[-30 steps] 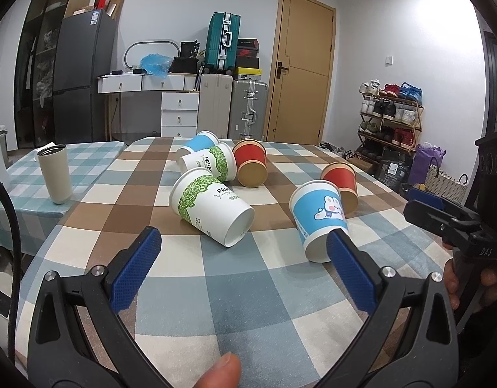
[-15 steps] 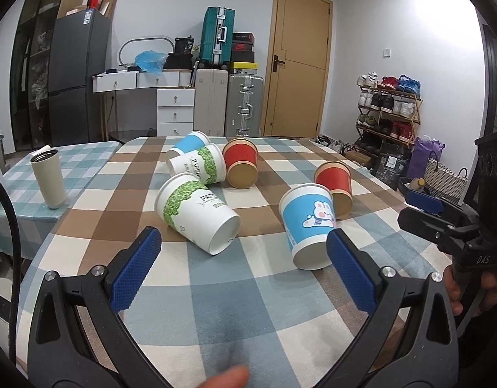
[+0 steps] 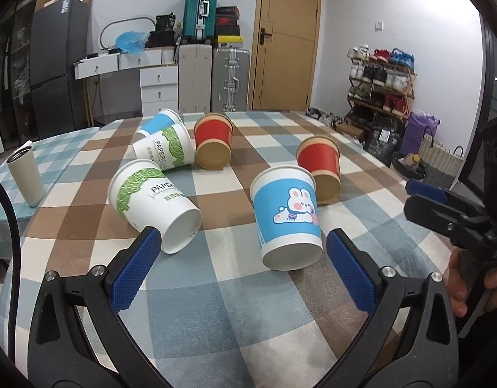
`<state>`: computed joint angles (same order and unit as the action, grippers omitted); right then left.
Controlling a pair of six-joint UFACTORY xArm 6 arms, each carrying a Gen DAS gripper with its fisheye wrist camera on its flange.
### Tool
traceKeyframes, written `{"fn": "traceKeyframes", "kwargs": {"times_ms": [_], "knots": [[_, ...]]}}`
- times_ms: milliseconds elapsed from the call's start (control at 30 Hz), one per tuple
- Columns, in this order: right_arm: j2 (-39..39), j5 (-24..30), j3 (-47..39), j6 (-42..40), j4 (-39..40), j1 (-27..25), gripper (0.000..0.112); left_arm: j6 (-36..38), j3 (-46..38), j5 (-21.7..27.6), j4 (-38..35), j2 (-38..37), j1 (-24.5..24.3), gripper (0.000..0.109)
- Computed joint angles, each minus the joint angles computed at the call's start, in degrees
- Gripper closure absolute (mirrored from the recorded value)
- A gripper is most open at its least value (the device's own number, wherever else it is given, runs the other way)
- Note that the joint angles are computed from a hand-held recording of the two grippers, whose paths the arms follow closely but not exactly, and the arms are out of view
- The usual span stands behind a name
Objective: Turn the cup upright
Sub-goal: 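Move the left tool toward the blue bunny cup lying on its side, then close the left tool on the blue bunny cup and shift it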
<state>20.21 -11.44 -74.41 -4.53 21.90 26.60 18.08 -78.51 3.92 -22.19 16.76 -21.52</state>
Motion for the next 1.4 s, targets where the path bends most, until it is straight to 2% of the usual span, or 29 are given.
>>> {"fn": "traceKeyframes", "kwargs": {"times_ms": [100,200,267,400,500,633,767,833,900,1000,1200,1267,1333,1400], "knots": [[-0.06,-0.11,0.32,3.31,-4.00,-0.37,0.009,-0.31,-2.86,2.45,0.85,2.09,-0.29,0.007],[-0.20,-0.40,0.82,7.15,-8.41,-0.98,0.009,-4.66,-5.74,4.27,6.56,4.47,-0.24,0.007],[-0.25,-0.39,0.88,7.19,-8.44,-0.97,0.009,-6.32,-8.43,6.41,8.84,6.30,-0.23,0.007],[-0.43,-0.33,1.27,12.03,-13.60,-1.80,0.009,-8.43,-14.91,11.67,11.24,10.25,-0.42,0.007],[-0.42,-0.31,1.34,16.46,-18.29,-2.63,0.009,-7.55,-18.65,15.83,9.54,12.24,-0.61,0.008],[-0.51,-0.38,1.44,21.86,-23.99,-3.61,0.009,-7.57,-22.77,20.36,7.47,14.61,-0.70,0.016],[-0.57,-0.27,1.46,21.38,-23.65,-3.51,0.009,-6.49,-26.01,23.48,5.07,16.37,-0.58,0.027],[-0.53,-0.32,1.43,21.13,-23.50,-3.43,0.009,-6.33,-26.22,24.01,4.58,16.45,-0.63,0.042],[-0.41,-0.31,1.32,21.12,-23.53,-3.41,0.009,-6.30,-26.53,24.66,4.50,16.62,-0.69,0.052],[-0.21,-0.38,1.08,23.05,-25.72,-3.74,0.009,-6.46,-24.86,23.42,4.01,15.64,-0.76,0.053],[0.51,-0.31,-0.04,31.51,-35.26,-5.04,0.009,-8.49,-19.10,19.04,3.19,12.10,-0.29,0.053],[0.72,-0.22,-0.53,35.30,-39.67,-5.53,0.009,-9.68,-16.19,16.60,4.09,10.38,-0.18,0.053],[1.11,-0.10,-1.10,35.95,-40.75,-5.47,0.009,-10.73,-13.37,14.37,5.00,8.63,-0.04,0.053],[1.54,0.13,-2.02,40.53,-45.95,-6.03,0.009,-11.69,-10.99,12.43,5.90,7.06,0.09,0.053]]}}
